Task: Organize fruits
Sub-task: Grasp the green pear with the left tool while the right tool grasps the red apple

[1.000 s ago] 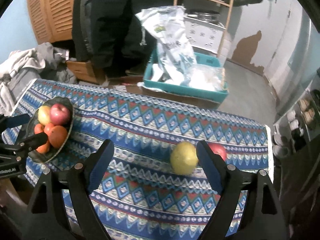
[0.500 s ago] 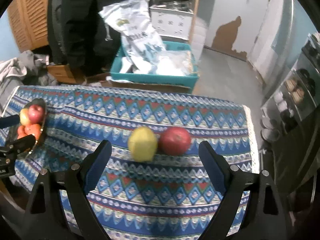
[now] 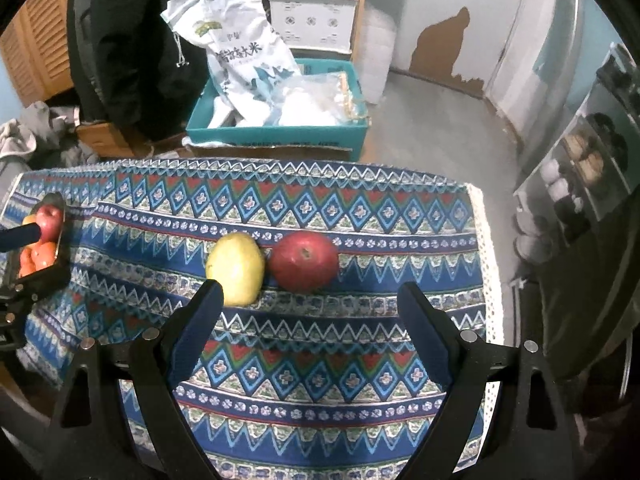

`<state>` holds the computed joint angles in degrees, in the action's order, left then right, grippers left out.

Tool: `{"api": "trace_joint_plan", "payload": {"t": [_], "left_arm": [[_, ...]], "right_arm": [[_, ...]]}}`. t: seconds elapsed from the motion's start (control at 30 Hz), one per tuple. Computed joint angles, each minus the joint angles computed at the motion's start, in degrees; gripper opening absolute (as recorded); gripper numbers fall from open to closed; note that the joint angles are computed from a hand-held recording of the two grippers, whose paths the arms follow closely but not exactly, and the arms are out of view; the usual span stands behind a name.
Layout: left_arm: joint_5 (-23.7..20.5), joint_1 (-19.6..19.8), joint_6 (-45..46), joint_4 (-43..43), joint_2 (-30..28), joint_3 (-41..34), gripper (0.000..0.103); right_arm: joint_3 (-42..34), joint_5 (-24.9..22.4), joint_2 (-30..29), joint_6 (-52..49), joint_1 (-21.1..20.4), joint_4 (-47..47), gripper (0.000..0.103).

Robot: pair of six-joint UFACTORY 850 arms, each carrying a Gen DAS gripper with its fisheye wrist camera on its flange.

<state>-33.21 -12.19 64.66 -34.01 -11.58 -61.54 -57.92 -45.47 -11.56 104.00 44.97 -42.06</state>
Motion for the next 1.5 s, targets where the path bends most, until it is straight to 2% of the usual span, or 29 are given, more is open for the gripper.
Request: {"api": "trace_joint_plan", "payload": {"t": [0.13,0.33,0.47,0.73,0.9,1.4,1.5], "left_arm": [[-0.7,-2.1,-4.0,3.2,-2.1,-1.9,0.081],[1.0,-6.2,-9.9,7.8,-5.0,-3.7,0.081],[1.4,-8.1,-12.2,9.1,-7.3,-4.5,0.086],[1.1,-10.5,-16.5,10.4,-11.4,-5.3,0.086],[0.6,-11.6,-18.5,11.2,-13.6,-6.1,0.086],[0.5,-14.4,-20.0,10.6,-17.6,-7.5,0.089],[0.4,-14.2,-18.1,8.7,-17.8,-7.3,0.085]], "right_arm": [[1.1,3.0,1.2,-3.3,-2.4,2.5,0.088],[1.9,5.9,1.2,-13.2,-7.0,8.6,0.089],[3.4,8.9,0.8,-15.9,-9.1,10.5,0.089],[7.1,14.7,-0.3,-12.4,-10.8,11.0,0.089],[10.2,19.5,0.5,-6.0,-11.3,7.0,0.089],[13.3,22.1,1.7,1.6,-11.4,2.1,0.089],[13.5,22.5,1.8,2.8,-11.5,1.3,0.089]]}}
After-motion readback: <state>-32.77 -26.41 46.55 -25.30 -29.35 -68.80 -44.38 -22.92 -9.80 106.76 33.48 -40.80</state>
